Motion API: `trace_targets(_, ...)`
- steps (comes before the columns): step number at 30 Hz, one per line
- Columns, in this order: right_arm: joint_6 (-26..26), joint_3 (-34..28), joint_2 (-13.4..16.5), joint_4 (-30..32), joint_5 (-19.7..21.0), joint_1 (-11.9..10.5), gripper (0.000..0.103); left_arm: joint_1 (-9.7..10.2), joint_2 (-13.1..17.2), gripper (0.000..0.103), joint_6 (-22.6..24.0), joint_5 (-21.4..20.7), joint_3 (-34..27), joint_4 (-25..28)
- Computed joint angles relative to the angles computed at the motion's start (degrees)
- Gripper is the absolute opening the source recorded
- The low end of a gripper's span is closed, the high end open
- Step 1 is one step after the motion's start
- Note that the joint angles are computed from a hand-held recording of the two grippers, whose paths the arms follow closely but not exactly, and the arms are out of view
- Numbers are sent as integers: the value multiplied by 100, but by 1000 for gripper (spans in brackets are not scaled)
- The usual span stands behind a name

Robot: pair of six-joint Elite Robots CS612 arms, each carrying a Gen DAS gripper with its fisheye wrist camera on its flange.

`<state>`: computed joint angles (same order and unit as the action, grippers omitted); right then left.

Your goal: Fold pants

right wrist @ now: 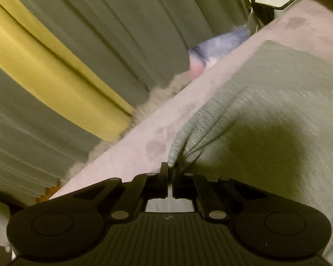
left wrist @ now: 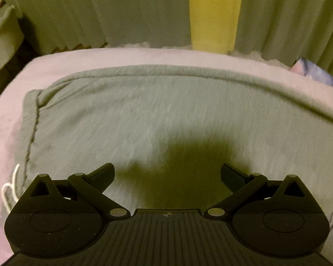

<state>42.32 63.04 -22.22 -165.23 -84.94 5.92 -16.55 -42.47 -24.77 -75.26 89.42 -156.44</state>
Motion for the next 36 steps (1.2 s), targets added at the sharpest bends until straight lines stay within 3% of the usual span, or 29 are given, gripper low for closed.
trace_targets(4, 99, 1045, -383, -1111, 109, 9, 2, 131, 278, 103, -207, -362, -472, -10)
trace_targets(6, -12, 1387, -502, -1430, 96, 26, 2, 264, 493, 103, -353, -935, -732, -207)
trace_targets(10, 51, 1954, -681, -1907, 285, -7, 2, 402, 863, 103, -1188, -1034, -1282, 433)
trace_targets(15, 128, 2221, -708, -2212, 657, -86, 2, 531, 1020, 102, -1954, -981, -1219, -515)
trace_targets(16, 85, 2193, -672, -2229, 682, -94, 2, 549, 1035, 98, -2063, -961, -1182, -756)
trace_targets(18, 101, 2148, -620, -2284, 737, -116, 3, 568, 1053, 55, -2118, -795, -1148, -954)
trace_targets(19, 125, 2092, -576, -2274, 741, -116, 3, 571, 1040, 24, -2098, -702, -1145, -852)
trace_targets(21, 241, 2146, -593, -2287, 734, -104, 3, 640, 1040, 10, -2042, -910, -1080, -1036)
trace_targets(25, 362, 2184, -635, -2143, 679, -85, 4, 733, 952, 8, -2159, -1242, -671, -1890)
trace_targets(32, 474, 1707, -622, -1318, -7, 13, 33, 661, 876, 7, -2143, -1185, -406, -2228)
trace_targets(33, 479, 1605, -596, -1149, -73, 13, 33, 674, 862, 7, -2169, -1222, -371, -2281)
trace_targets(36, 759, 1393, -479, -993, 211, -78, 32, 768, 907, 7, -2302, -1462, -408, -2287)
